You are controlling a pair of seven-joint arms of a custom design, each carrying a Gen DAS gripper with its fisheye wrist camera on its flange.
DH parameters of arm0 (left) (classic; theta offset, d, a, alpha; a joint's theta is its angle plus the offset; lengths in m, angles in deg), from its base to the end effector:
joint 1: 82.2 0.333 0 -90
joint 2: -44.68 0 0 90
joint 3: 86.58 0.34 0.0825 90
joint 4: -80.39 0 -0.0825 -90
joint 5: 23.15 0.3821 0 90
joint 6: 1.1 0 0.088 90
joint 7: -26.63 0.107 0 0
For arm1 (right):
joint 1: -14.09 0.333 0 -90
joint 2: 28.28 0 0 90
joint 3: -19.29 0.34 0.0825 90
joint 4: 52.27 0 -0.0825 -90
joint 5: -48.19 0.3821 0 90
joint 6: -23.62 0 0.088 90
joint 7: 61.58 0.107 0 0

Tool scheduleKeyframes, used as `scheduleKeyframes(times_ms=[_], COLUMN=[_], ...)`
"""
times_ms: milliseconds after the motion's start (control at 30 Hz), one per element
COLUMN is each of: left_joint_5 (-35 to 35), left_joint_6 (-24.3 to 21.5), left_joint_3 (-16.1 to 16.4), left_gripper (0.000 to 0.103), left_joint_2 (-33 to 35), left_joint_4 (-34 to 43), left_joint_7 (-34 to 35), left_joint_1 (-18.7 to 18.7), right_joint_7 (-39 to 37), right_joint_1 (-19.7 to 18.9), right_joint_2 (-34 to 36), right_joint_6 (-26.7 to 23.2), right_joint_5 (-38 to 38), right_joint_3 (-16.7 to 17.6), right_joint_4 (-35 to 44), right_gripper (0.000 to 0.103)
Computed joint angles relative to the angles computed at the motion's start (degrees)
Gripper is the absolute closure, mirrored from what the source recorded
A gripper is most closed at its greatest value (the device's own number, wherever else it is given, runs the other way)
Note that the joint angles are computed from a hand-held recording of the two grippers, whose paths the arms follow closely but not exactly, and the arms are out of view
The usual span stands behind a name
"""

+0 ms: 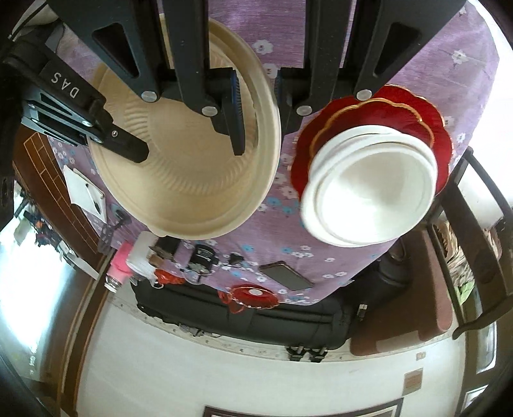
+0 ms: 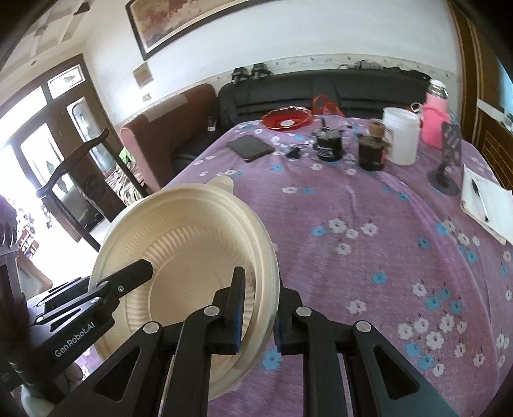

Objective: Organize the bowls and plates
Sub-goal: 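Carry the tan bowl onto the white bowl stack and open both grippers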

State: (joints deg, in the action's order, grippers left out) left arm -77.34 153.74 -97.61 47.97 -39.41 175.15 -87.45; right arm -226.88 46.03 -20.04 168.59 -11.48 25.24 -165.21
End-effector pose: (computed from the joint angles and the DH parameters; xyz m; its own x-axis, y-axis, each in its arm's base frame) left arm 0.5749 -0.1372 0.4720 -0.5669 -0.8029 0.1842 -0.6550 0.3037 -0.6919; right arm 0.4859 0.3865 0.4641 -0.2897 -0.9236 -0.2510 -0.6155 0.3806 -0.6901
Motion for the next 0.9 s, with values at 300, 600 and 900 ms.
scheduleKeyframes(times_ms=[300, 600, 900], left_joint_5=[-0.5, 0.0, 8.1], left_joint_6=[-0.2, 0.4, 8.6], left_joint_3=[0.5, 0.9, 0.6], left_gripper=[0.088, 0.088, 0.088], left_joint_2=[1.8, 3.4, 9.1], left_joint_4=[2.0, 7.7, 16.6], left_joint_7=[-1.0, -0.9, -5.5], left_joint_1=[2.0, 4.8, 6.1], right_joint_7=[-6.9, -18.6, -34.0], right_joint_1=[2.2, 4.6, 6.0], right_joint_2=[5.7, 12.8, 26.3], right_joint_6=[-2.4, -5.0, -7.8], right_joint_5=[3.2, 7.7, 18.3], right_joint_3=[-1.0, -3.6, -6.5], right_joint_4=[8.3, 22.3, 45.6], right_gripper=[0.087, 0.087, 0.086])
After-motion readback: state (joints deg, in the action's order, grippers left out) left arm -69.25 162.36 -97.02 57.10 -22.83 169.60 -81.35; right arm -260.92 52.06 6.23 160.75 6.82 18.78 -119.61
